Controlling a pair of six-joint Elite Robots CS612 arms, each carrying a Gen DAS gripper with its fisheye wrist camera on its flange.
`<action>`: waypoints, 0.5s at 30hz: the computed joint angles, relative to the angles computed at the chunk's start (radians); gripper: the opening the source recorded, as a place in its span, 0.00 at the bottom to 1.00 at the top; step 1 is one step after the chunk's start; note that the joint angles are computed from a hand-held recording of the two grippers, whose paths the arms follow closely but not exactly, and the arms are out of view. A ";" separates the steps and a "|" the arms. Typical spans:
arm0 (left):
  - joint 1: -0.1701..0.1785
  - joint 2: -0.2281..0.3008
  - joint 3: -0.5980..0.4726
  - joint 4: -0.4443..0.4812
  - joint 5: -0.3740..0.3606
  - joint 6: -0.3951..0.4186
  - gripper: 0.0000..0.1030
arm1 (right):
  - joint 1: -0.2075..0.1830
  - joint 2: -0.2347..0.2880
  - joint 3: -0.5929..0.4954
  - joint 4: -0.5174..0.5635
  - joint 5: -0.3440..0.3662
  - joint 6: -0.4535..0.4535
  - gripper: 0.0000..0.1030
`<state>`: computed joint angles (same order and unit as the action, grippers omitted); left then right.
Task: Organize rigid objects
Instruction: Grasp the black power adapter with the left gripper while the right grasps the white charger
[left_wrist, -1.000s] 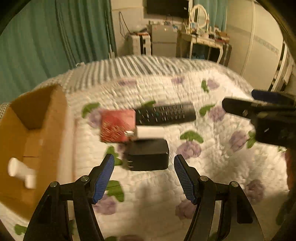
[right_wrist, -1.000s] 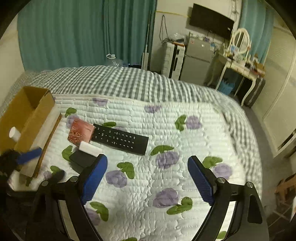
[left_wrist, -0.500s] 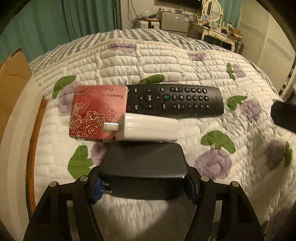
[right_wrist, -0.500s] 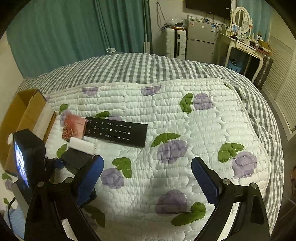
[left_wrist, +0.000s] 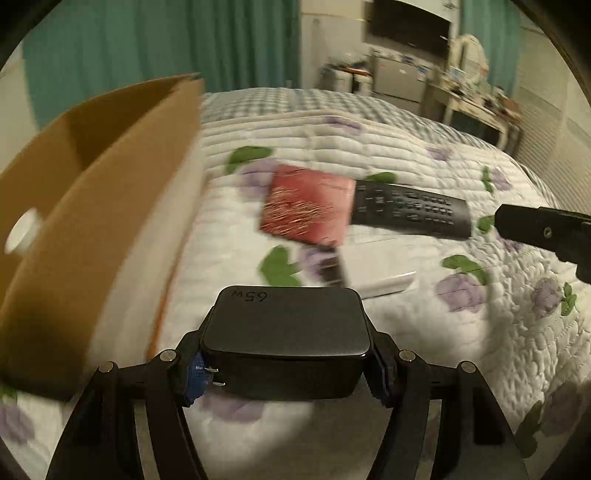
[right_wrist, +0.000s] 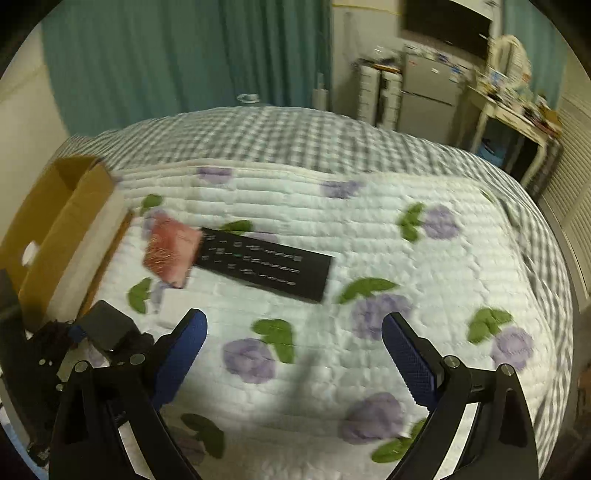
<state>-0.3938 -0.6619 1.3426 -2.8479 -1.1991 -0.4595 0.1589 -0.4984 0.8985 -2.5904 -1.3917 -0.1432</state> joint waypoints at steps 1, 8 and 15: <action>0.001 -0.001 0.002 -0.003 -0.001 -0.008 0.67 | 0.002 0.005 -0.007 0.009 0.023 -0.015 0.93; -0.013 -0.013 0.030 0.009 0.080 -0.147 0.67 | 0.026 0.050 -0.083 0.139 0.087 -0.086 0.84; -0.005 -0.015 0.029 0.046 0.097 -0.248 0.67 | 0.040 0.101 -0.163 0.222 0.129 -0.083 0.79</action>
